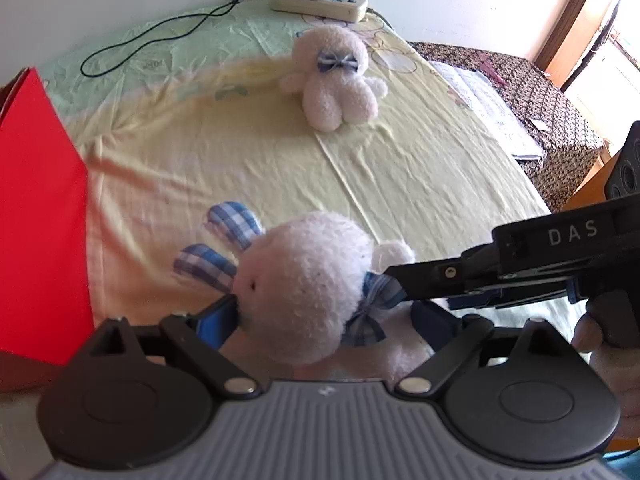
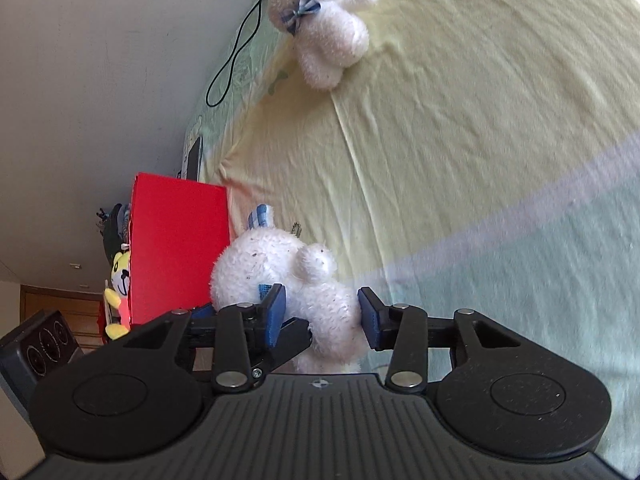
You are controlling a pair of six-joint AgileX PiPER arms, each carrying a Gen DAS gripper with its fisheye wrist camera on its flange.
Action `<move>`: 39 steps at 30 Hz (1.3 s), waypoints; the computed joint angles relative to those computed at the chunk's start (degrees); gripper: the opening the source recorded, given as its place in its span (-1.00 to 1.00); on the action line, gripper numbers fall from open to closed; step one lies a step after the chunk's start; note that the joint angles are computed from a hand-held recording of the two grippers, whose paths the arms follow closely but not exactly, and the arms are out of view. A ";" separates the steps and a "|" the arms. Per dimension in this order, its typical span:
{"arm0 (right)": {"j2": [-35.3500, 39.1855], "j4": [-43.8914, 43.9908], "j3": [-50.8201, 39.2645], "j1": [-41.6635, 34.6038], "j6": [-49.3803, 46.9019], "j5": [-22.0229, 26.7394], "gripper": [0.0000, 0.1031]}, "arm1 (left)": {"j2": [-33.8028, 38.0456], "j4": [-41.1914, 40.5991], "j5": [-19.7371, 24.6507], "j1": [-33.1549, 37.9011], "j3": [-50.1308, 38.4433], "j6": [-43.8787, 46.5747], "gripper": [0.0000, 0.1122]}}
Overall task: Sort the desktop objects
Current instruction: 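Lower the open right gripper around the white bunny plush's body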
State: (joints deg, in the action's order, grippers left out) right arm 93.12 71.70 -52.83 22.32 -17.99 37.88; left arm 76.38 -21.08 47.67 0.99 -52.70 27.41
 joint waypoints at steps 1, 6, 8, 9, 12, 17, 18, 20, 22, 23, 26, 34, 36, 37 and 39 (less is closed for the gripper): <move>-0.02 -0.29 0.07 0.11 -0.02 0.80 -0.15 | -0.39 -1.06 1.05 1.50 0.55 1.89 0.66; -1.54 -7.99 -1.63 0.75 1.83 2.40 -0.15 | -3.12 -2.94 4.01 7.78 2.76 6.96 0.70; -2.59 -11.88 -2.55 1.28 3.04 1.00 -0.14 | -3.45 -4.01 5.83 10.98 2.57 8.48 0.71; -2.67 -13.30 -3.12 1.47 2.81 -0.15 -0.13 | -3.18 -5.09 7.09 12.91 2.25 9.53 0.72; -2.26 -18.26 -5.35 2.78 3.91 -3.94 -0.10 | -2.65 -7.36 9.47 16.18 2.03 10.58 0.72; 2.36 -11.64 -9.51 1.69 -4.65 -3.07 0.07 | -2.30 -10.70 10.20 14.55 2.71 10.20 0.72; 3.98 -10.49 -10.86 1.45 -5.62 -1.48 0.07 | -2.13 -10.70 9.48 13.47 2.82 9.74 0.72; 7.08 -9.24 -13.38 1.22 -6.13 1.49 0.07 | -1.25 -9.99 7.77 10.90 2.65 8.13 0.70; 9.55 -8.40 -15.03 1.06 -5.87 4.05 0.18 | -0.26 -10.08 6.95 9.49 2.28 7.56 0.62; 10.29 -7.50 -15.24 0.78 -5.88 5.38 0.23 | 0.47 -10.29 6.70 9.26 1.98 7.71 0.58; 10.94 -6.46 -15.14 0.16 -5.10 7.47 0.24 | 1.46 -10.17 5.60 8.12 1.57 7.25 0.56; 8.08 1.30 -7.94 -5.25 -6.68 12.37 0.02 | 0.83 -10.11 4.81 5.86 0.17 7.17 0.50; 6.49 0.76 -6.75 -5.47 -6.10 11.83 0.02 | 0.50 -9.74 4.51 4.68 -0.14 6.84 0.50; 5.50 0.26 -6.11 -5.58 -5.87 11.44 0.02 | 0.33 -9.73 4.38 4.20 -0.26 6.95 0.50; 3.46 -1.36 -5.00 -5.52 -5.46 9.71 0.02 | 0.09 -10.06 4.17 3.66 -0.38 7.33 0.50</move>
